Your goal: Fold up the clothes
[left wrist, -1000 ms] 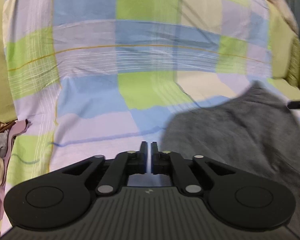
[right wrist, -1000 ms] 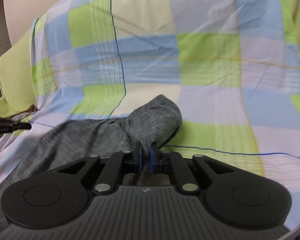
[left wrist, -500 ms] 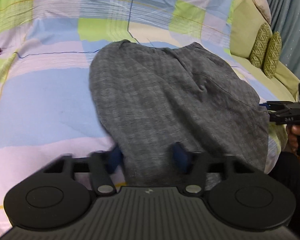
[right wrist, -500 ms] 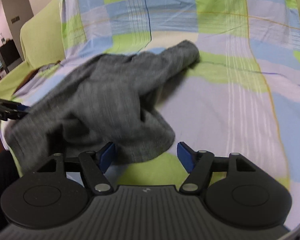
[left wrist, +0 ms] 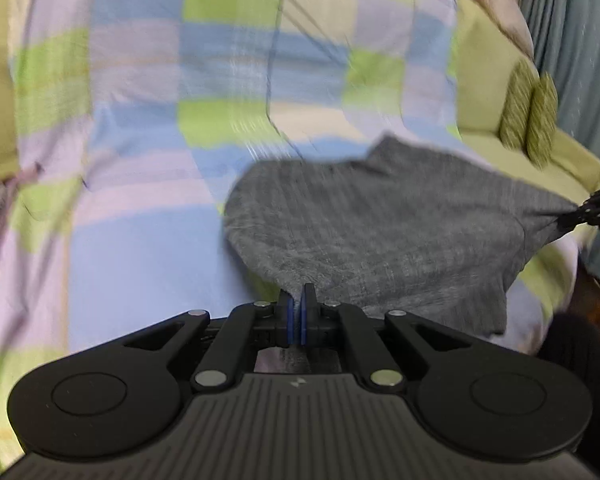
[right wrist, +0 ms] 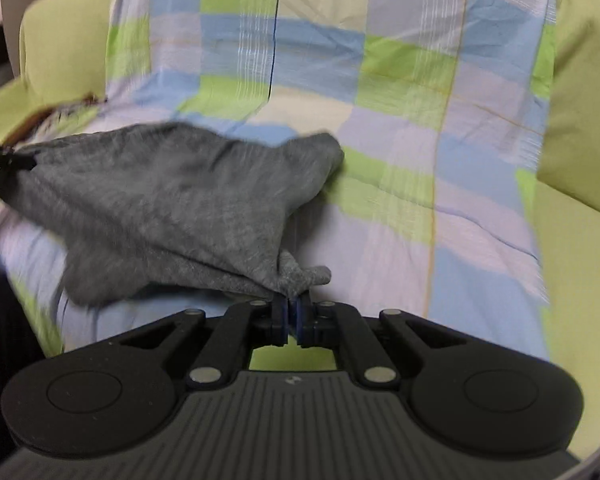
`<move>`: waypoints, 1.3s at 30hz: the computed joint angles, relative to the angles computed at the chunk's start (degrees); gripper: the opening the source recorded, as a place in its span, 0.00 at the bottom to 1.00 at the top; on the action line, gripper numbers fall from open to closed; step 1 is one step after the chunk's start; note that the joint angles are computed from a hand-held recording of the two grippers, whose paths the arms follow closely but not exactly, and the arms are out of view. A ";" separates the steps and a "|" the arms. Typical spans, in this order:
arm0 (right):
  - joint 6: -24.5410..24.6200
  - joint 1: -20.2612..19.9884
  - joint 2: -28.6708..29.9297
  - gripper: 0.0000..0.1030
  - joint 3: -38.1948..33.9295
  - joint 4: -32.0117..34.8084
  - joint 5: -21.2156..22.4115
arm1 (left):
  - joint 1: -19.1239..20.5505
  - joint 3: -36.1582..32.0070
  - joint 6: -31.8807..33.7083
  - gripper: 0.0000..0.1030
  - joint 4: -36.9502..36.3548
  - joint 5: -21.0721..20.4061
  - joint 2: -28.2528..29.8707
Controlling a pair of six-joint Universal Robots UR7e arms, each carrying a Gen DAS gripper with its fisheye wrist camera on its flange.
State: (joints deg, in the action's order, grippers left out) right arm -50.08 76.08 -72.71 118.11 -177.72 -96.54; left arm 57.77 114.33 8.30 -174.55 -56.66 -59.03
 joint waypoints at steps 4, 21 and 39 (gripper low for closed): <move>2.30 -1.88 -0.33 0.11 2.60 -0.84 -1.86 | 0.26 1.08 -1.70 0.08 1.52 1.57 -0.06; 8.66 -3.06 11.85 0.44 -15.90 -0.98 17.45 | 6.21 -24.86 8.81 0.41 6.36 -3.17 12.84; 18.23 -1.94 34.00 0.08 -49.24 22.05 24.38 | 9.75 -38.20 17.76 0.12 5.15 -13.03 22.75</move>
